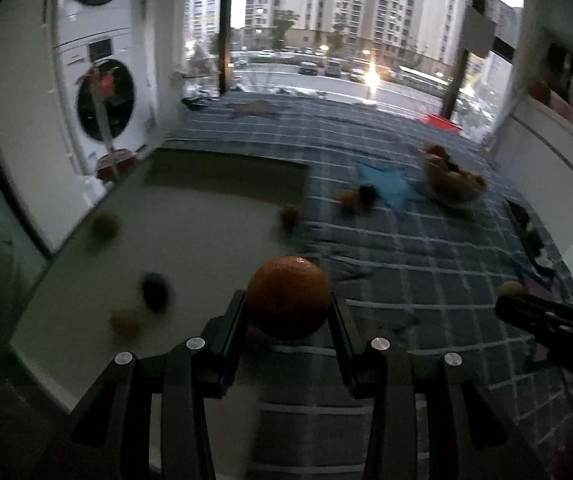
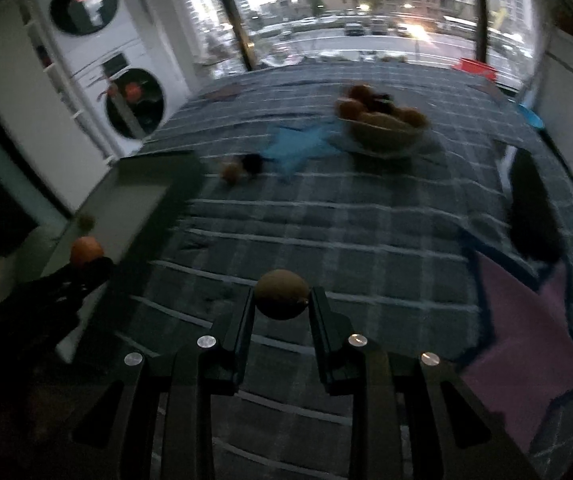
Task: Organize fruits
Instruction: 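Carry the orange in the left tool into the tray while the right tool drops its fruit there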
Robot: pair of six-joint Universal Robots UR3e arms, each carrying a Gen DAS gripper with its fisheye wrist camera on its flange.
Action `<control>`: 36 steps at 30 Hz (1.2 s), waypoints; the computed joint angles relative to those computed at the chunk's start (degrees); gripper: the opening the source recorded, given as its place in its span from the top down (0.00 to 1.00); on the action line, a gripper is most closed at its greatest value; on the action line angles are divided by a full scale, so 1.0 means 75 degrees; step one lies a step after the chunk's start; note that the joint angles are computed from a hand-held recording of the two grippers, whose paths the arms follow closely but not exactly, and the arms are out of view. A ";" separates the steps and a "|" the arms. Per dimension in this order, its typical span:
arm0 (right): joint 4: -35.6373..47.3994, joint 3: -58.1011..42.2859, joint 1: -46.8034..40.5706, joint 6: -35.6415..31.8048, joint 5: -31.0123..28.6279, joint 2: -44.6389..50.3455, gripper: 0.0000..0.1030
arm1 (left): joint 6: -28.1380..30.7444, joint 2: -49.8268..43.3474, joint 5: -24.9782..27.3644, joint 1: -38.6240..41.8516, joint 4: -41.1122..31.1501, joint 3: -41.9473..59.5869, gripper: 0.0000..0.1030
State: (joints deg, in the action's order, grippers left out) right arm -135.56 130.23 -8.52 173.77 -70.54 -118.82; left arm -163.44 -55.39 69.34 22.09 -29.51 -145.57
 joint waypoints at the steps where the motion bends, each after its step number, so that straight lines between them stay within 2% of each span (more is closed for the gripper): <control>1: -0.0227 -0.0253 0.0414 0.0219 -0.0101 0.0428 0.70 | 0.0149 0.0099 -0.0017 0.0262 0.0000 -0.0083 0.60; 7: -0.1024 -0.1913 0.2538 0.1072 -0.0659 0.2712 0.70 | 0.0961 0.0180 -0.0335 0.1971 -0.0396 -0.0192 0.60; 12: -0.1190 -0.3162 0.3642 0.1373 -0.0927 0.4108 0.70 | 0.1276 -0.0145 -0.0474 0.2825 -0.0233 -0.0324 0.60; 18: -0.0912 -0.4308 0.4164 0.1633 -0.0956 0.5289 0.70 | 0.0947 -0.1385 0.0062 0.2409 0.0884 -0.0210 0.60; 22: -0.0752 -0.4542 0.4356 0.1496 -0.0965 0.5666 0.70 | 0.0955 -0.1327 0.0077 0.2401 0.1065 -0.0333 0.59; 24: -0.0737 -0.4566 0.4442 0.1409 -0.1060 0.5655 0.64 | 0.0963 -0.1326 0.0074 0.2362 0.1217 -0.0423 0.56; 26: -0.0806 -0.4481 0.4428 0.1393 -0.1047 0.5524 0.49 | 0.0914 -0.1282 0.0204 0.2340 0.1313 -0.0482 0.30; 27: -0.0896 -0.4399 0.4425 0.1400 -0.1084 0.5426 0.44 | 0.0817 -0.1269 0.0260 0.2350 0.1453 -0.0533 0.24; 28: -0.0964 -0.4313 0.4428 0.1436 -0.1202 0.5311 0.25 | 0.0727 -0.1198 0.0270 0.2417 0.1546 -0.0596 0.20; 29: -0.1064 -0.4214 0.4402 0.1476 -0.1294 0.5209 0.17 | 0.0767 -0.1051 0.0165 0.2558 0.1399 -0.0615 0.20; 33: -0.1105 -0.3675 0.3859 0.1494 -0.0876 0.4677 0.15 | 0.0717 -0.1128 0.0371 0.2322 0.1072 -0.0372 0.20; 36: -0.0899 -0.3378 0.3483 0.1443 -0.1010 0.4390 0.13 | 0.0626 -0.1142 0.0594 0.1936 0.1096 -0.0290 0.20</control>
State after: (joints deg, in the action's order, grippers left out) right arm -142.30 104.90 17.60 184.59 -78.11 -85.90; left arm -158.75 -63.95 73.80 36.61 -21.29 -147.74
